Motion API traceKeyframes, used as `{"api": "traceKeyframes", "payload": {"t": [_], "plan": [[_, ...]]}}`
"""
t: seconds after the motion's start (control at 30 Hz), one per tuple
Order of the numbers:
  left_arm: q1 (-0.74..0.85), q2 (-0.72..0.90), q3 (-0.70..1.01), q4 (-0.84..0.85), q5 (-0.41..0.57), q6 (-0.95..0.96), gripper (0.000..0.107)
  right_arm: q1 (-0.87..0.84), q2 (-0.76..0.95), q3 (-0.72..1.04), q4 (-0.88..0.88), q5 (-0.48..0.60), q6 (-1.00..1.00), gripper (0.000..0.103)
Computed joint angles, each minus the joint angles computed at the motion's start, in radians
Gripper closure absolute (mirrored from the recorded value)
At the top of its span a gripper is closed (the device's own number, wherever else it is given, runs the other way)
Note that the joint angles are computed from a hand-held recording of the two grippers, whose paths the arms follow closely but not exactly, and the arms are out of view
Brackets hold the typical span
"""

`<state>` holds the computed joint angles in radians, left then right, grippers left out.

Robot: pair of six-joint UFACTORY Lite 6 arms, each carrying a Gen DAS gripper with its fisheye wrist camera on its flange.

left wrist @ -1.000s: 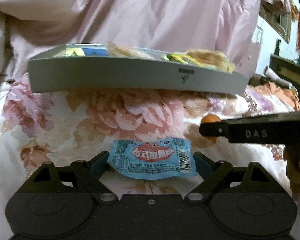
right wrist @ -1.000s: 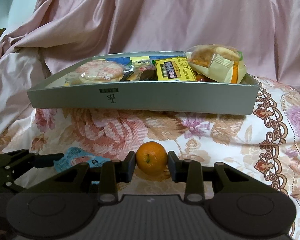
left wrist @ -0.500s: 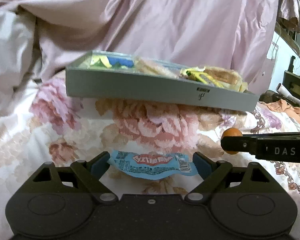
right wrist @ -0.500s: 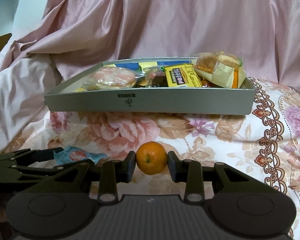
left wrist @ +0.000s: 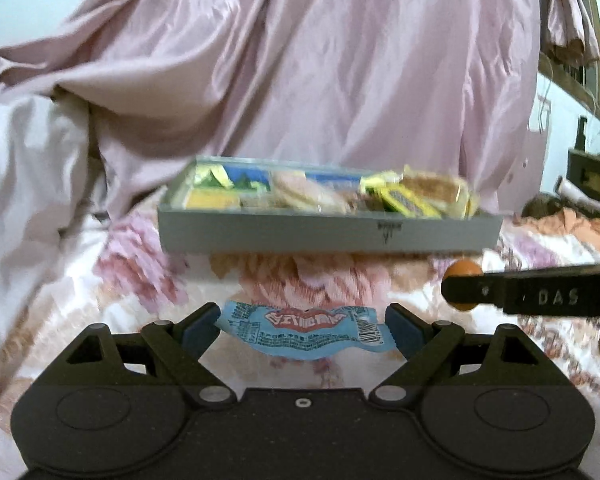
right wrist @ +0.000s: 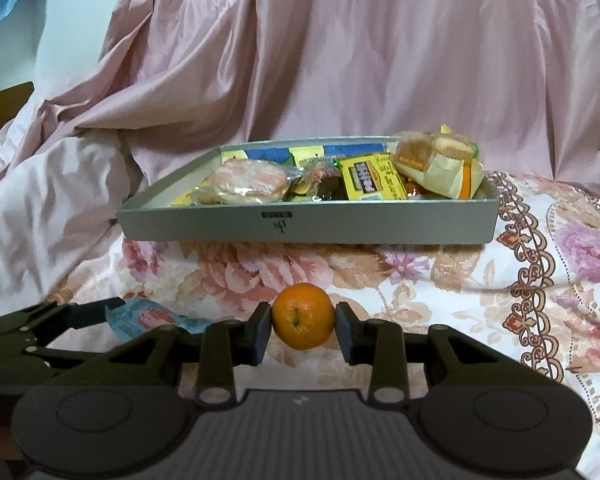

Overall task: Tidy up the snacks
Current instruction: 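Lift the blue packet with left gripper while right gripper carries orange over tray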

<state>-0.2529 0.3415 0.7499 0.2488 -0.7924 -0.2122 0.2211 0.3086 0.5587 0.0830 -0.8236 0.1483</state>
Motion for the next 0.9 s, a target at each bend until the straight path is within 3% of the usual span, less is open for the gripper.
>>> {"api": "traceKeyframes", "payload": {"t": [0.4,0.9], "plan": [[0.023,-0.118,0.099,-0.053,0.107,0.057,0.017,-0.020,-0.058,-0.011,-0.043,-0.059,0.036,0.064],[0.024,0.107,0.464,-0.114,0.258,0.057,0.017,-0.049,0.081,0.182,-0.063,-0.113,0.031,0.064]]}}
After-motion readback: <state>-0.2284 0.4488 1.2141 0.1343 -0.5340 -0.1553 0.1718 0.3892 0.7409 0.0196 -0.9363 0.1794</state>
